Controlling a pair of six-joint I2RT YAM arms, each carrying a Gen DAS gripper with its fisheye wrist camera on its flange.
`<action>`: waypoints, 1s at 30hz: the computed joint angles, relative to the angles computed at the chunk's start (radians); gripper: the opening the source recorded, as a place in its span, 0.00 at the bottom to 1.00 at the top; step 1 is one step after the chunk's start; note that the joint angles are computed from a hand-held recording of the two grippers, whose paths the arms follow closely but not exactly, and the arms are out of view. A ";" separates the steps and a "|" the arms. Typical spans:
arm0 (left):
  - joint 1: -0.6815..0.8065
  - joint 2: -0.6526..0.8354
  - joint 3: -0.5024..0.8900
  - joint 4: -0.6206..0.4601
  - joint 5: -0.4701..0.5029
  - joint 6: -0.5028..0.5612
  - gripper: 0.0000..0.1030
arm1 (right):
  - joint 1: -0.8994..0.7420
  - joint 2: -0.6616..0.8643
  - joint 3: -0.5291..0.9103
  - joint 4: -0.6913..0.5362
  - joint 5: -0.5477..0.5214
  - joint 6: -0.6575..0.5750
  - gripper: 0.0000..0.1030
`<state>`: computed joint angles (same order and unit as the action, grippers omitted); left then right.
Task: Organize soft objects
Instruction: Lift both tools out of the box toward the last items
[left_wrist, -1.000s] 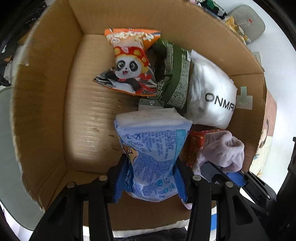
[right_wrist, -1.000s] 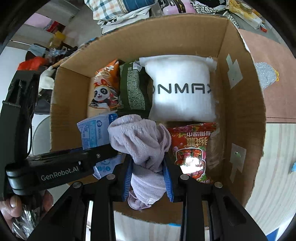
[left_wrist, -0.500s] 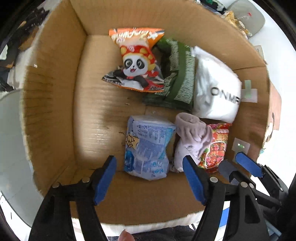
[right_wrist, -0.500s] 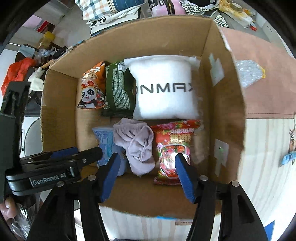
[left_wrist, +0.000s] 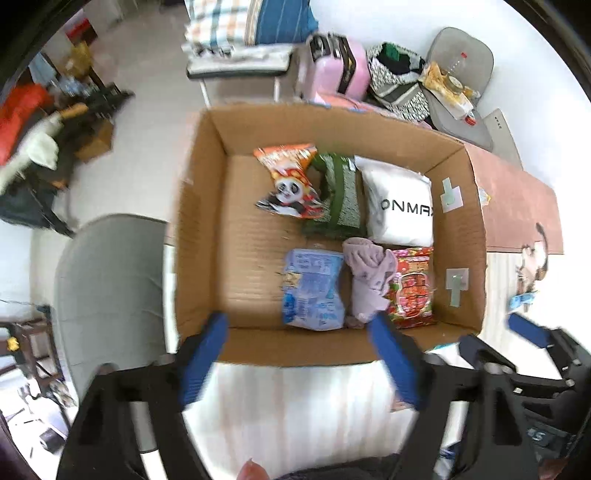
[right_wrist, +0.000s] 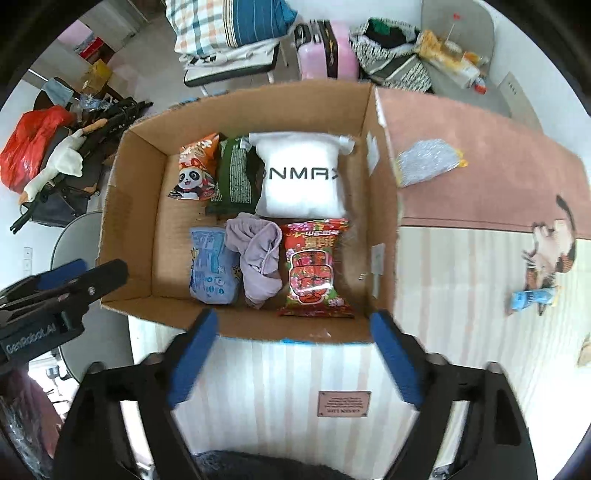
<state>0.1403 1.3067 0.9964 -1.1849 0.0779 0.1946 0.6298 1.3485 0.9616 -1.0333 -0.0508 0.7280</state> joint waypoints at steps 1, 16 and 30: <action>-0.003 -0.022 -0.018 0.019 -0.010 -0.004 0.96 | 0.012 -0.010 0.004 -0.007 0.010 0.011 0.97; 0.136 -0.318 0.025 -0.159 0.022 0.086 0.97 | 0.308 -0.203 0.189 -0.312 0.256 0.267 1.00; -0.070 -0.399 0.100 -0.251 -0.044 -0.096 0.97 | 0.292 -0.383 0.178 -0.331 0.204 0.268 1.00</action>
